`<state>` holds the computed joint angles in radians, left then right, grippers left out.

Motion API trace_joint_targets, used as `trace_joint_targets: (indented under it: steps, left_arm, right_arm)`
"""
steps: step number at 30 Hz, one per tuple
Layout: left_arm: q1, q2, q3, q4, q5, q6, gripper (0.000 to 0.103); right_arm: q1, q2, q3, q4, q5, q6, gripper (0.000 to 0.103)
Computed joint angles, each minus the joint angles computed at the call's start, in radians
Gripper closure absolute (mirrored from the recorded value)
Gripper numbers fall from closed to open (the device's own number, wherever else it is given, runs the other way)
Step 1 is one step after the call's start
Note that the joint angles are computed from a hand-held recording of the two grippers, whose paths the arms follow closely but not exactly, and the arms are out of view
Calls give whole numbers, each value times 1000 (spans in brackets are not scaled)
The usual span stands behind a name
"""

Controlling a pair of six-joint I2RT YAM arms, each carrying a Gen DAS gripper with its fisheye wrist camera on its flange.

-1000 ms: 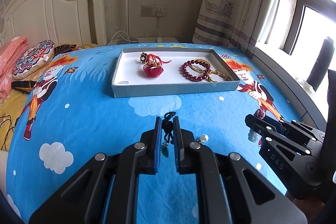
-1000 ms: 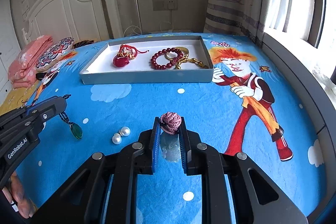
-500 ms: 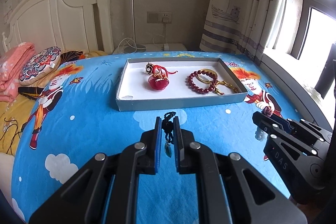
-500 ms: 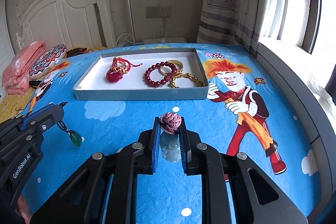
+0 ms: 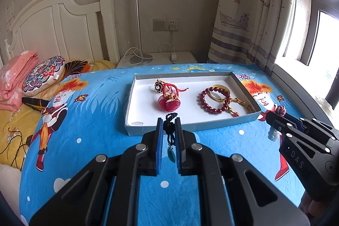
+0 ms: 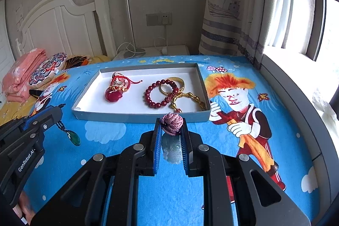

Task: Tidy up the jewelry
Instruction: 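Carry the jade pendant and jade charm into the white tray with both tools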

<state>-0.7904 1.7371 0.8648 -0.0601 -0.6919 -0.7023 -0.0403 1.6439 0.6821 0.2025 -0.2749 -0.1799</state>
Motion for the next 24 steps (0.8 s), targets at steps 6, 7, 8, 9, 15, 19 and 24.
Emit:
trace_joint_targets:
  steps: [6, 7, 8, 9, 15, 19, 24]
  left_arm:
    - [57, 29, 48, 22, 19, 72, 93]
    - [66, 33, 55, 26, 23, 83, 93]
    - [77, 38, 63, 31, 27, 96, 93]
    - [86, 42, 69, 35, 30, 107, 93]
    - [139, 93, 141, 51, 61, 169, 93]
    - [164, 145, 199, 62, 82, 200, 93]
    - [201, 231, 282, 71, 121, 222, 93]
  right_arm:
    - [15, 48, 68, -1, 18, 16, 86]
    - [17, 59, 81, -1, 21, 17, 86]
    - [20, 68, 93, -1, 26, 18, 86]
    - [23, 77, 105, -1, 29, 20, 86]
    - [38, 136, 179, 3, 47, 26, 86]
    - [50, 179, 235, 1, 60, 35, 86]
    - [69, 236, 304, 1, 77, 48, 86]
